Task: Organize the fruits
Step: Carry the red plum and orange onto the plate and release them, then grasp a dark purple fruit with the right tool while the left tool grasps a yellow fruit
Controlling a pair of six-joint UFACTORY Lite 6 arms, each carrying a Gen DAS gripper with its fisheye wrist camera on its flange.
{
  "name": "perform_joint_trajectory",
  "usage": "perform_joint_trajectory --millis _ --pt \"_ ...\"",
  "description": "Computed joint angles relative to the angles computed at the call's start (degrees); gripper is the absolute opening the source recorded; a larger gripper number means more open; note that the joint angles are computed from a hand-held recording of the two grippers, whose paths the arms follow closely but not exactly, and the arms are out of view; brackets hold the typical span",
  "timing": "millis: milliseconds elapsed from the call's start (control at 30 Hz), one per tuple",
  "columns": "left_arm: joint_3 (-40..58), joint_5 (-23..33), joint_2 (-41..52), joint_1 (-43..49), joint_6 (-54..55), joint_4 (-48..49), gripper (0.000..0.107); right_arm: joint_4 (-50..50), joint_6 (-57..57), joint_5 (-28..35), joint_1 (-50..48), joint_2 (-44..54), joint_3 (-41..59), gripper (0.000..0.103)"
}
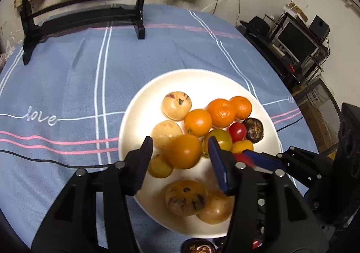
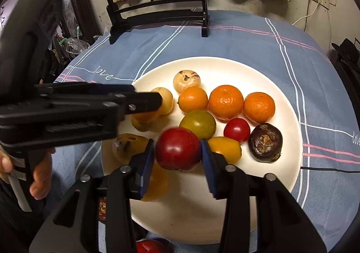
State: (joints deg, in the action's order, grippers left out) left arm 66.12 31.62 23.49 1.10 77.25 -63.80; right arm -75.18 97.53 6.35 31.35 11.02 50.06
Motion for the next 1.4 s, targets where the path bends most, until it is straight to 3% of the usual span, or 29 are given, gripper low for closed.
perform_joint_trajectory --millis 100,300,433,633,767,833,933,1267,1400 --pt "-2.5 1.2 -4.0 1.2 1.3 -0.9 0.052 -2.0 2.1 2.3 1.2 -3.3 -1.7 0.063" --pt "-10.3 5.2 -14.2 4.5 3.7 -1.9 0.053 3.9 -2.5 4.5 2.9 -11.9 -7.2 0.063" --pt "-19.2 7.4 -22.3 9.1 9.4 -4.3 0.065 10.2 -5.0 7.7 6.7 -23.0 -16.0 0.063" --pt "-35.9 11.6 -33.7 22.3 21.8 -5.8 0.064 13.8 4.6 20.2 23.0 -41.6 -30.4 0.063" --pt "-46.5 16.2 -41.7 33.2 28.7 -2.0 0.064 13.7 18.7 30.0 39.4 -48.8 -37.1 0.063" --pt "-50.0 17.3 -43.4 37.1 31.4 1.3 0.064 12.9 25.3 32.7 46.9 -47.0 -37.7 0.063" --pt "-52.6 17.8 -43.2 40.0 33.3 4.9 0.064 10.9 30.8 30.5 50.6 -39.8 -36.1 0.063" --pt "-54.6 20.2 -44.8 45.3 34.9 8.8 0.065 -3.9 44.6 22.6 48.7 -24.7 -32.3 0.063" --pt "-54.6 21.3 -45.2 46.4 34.7 10.0 0.065 -10.1 48.5 20.5 46.0 -21.6 -31.6 0.054"
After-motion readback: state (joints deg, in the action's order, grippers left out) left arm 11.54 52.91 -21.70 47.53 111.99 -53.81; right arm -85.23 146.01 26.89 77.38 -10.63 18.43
